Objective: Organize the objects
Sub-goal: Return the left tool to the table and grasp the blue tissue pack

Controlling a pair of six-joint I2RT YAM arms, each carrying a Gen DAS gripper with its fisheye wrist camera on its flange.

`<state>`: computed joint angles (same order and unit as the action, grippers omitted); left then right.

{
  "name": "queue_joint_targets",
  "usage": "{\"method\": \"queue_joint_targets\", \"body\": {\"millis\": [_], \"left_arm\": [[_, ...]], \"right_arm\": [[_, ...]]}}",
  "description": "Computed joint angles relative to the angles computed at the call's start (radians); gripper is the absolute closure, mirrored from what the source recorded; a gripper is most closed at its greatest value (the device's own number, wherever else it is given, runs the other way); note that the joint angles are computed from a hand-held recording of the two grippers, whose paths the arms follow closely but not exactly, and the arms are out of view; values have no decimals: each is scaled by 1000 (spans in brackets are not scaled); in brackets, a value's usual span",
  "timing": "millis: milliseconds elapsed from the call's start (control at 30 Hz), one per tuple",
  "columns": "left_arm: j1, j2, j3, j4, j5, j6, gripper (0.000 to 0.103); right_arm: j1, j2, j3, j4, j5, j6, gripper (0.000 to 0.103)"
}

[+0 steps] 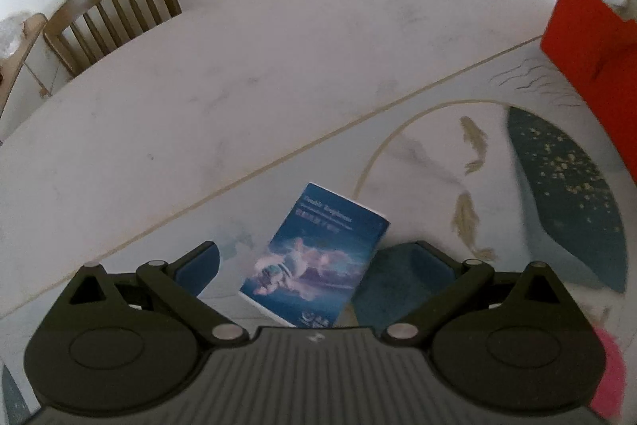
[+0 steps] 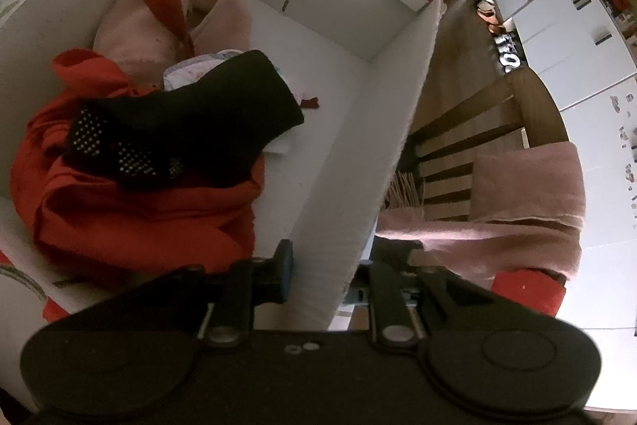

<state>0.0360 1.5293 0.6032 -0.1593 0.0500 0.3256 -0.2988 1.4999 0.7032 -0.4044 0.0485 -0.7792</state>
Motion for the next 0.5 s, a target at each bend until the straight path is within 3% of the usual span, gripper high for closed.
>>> {"method": "queue_joint_targets", "body": {"millis": [167, 267, 333, 500], "left_arm": [[32, 66, 21, 19, 32, 3, 3], [51, 60, 20, 17, 78, -5, 20], [53, 49, 20, 11, 87, -9, 38], [21, 20, 20, -15, 45, -40, 53]], "right_arm": [[17, 6, -1, 6, 21, 13, 83], [21, 9, 0, 8, 27, 17, 83], [23, 9, -1, 8, 29, 20, 83], [24, 8, -3, 10, 29, 21, 83]]}}
